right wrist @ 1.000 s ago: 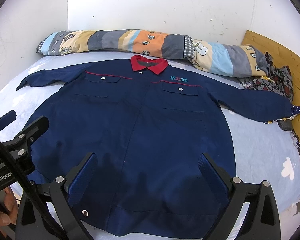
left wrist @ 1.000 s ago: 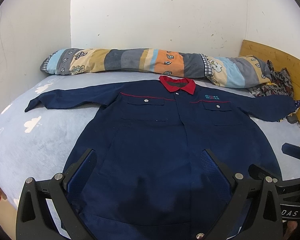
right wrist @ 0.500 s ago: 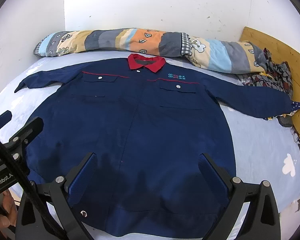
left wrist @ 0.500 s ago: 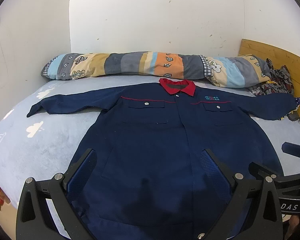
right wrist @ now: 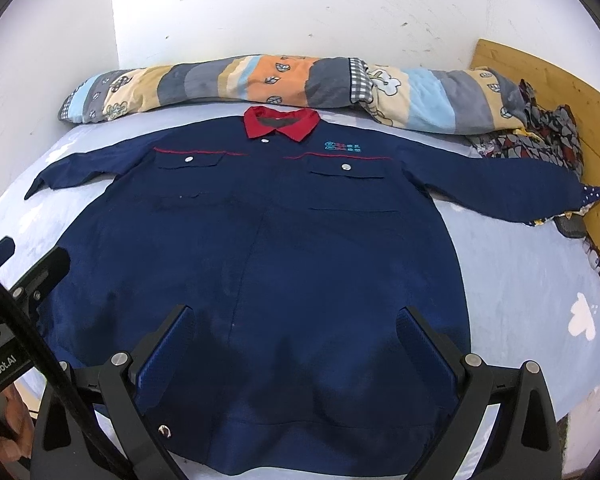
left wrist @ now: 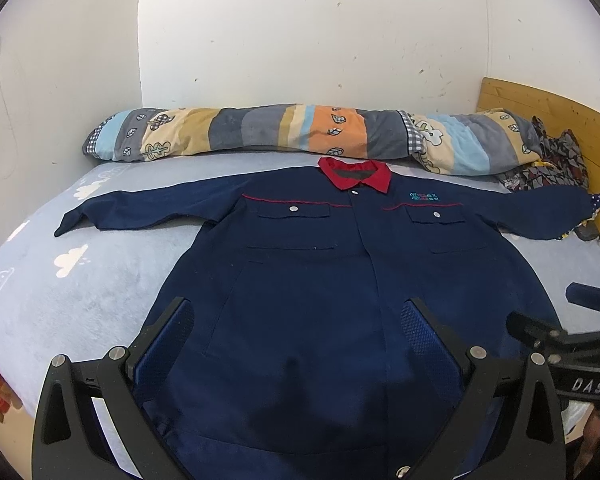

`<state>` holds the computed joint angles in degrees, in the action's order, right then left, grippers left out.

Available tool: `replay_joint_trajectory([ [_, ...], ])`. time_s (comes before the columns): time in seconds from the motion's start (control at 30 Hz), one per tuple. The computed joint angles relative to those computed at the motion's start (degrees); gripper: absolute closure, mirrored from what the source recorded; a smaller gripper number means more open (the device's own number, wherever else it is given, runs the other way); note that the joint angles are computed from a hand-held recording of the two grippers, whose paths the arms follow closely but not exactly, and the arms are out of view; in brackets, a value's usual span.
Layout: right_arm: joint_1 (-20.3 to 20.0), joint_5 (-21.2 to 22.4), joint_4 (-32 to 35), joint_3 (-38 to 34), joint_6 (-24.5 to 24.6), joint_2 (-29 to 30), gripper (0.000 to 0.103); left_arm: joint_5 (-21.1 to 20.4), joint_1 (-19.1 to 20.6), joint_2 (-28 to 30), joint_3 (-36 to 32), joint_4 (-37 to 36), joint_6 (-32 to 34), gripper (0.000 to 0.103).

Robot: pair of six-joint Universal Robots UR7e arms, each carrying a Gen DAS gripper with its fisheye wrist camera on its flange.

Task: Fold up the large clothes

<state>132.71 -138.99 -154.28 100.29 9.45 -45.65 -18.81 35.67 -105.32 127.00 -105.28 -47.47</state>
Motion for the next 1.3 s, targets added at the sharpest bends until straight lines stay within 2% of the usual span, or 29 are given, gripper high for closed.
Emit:
replay_joint_trajectory([
  [0.07, -0.5, 0.5, -2.0, 0.4, -0.5, -0.4, 0.001, -0.3, 0.4, 0.6, -0.6, 0.1, -0.3, 0.000],
  [0.13, -1.2, 1.0, -1.2, 0.5, 0.9, -1.4, 0.001, -1.7, 2.4, 3.1, -2.7, -2.3, 1.6, 0.000],
  [0.23, -3.2, 3.2, -0.9, 0.7, 3.8, -3.6, 0.001, -2.3, 5.4, 7.6, -5.2, -9.5, 5.8, 0.000],
  [0.33, -5.9, 5.7, -2.5, 1.5, 6.6, -7.2, 0.001, -3.4, 8.7, 12.8, -7.6, -17.8, 12.1, 0.000],
  [0.43, -10.5, 10.3, -5.5, 3.0, 8.7, -12.9, 0.001, -4.4, 10.4, 16.0, -9.8, -18.8, 14.6, 0.000],
  [0.47, -11.4, 10.6, -4.9, 3.0, 9.6, -14.3, 0.001, -5.3, 10.8, 16.3, -10.3, -19.2, 15.7, 0.000],
  [0.53, -15.1, 13.0, -8.6, 3.6, 7.4, -18.1, 0.001, -6.0, 11.4, 17.1, -11.0, -22.7, 19.0, 0.000],
  [0.57, -16.3, 12.8, -8.7, 3.1, 7.0, -19.0, 0.001, -5.6, 11.7, 17.6, -11.4, -24.9, 20.7, 0.000],
  [0.63, -20.1, 13.2, -10.4, 2.0, 4.9, -21.8, 0.001, -3.2, 12.3, 18.6, -12.0, -28.8, 24.6, 0.000],
  [0.73, -25.6, 14.6, -8.1, -1.5, 4.7, -24.4, 0.013, -1.2, 13.5, 19.2, -13.2, -30.0, 25.8, 0.000],
  [0.9, -33.7, 16.7, -8.2, -8.7, 2.9, -24.7, 0.023, -6.5, 15.3, 18.5, -14.5, -30.2, 22.1, 0.000],
  [0.93, -35.2, 18.1, -8.7, -9.7, 2.9, -24.5, 0.025, -6.4, 15.4, 19.1, -14.6, -30.9, 22.6, 0.000],
  [1.0, -37.9, 19.2, -9.4, -11.9, 3.2, -23.5, 0.046, -4.6, 15.0, 20.3, -14.0, -34.1, 25.8, 0.000],
  [1.03, -39.6, 20.1, -8.9, -13.5, 3.7, -22.6, 0.051, -3.7, 14.9, 21.2, -13.8, -35.3, 27.3, 0.000],
  [1.13, -42.4, 22.9, -9.4, -14.5, 4.5, -21.7, 0.052, -3.2, 14.8, 22.7, -13.3, -39.2, 30.7, 0.000],
  [1.2, -43.3, 21.5, -9.8, -16.9, 4.1, -19.9, 0.052, -2.7, 14.9, 23.5, -13.0, -41.9, 32.7, 0.000],
  [1.3, -44.8, 23.3, -12.8, -18.1, 3.4, -18.7, 0.052, -2.8, 15.4, 24.5, -13.1, -42.2, 33.0, 0.000],
])
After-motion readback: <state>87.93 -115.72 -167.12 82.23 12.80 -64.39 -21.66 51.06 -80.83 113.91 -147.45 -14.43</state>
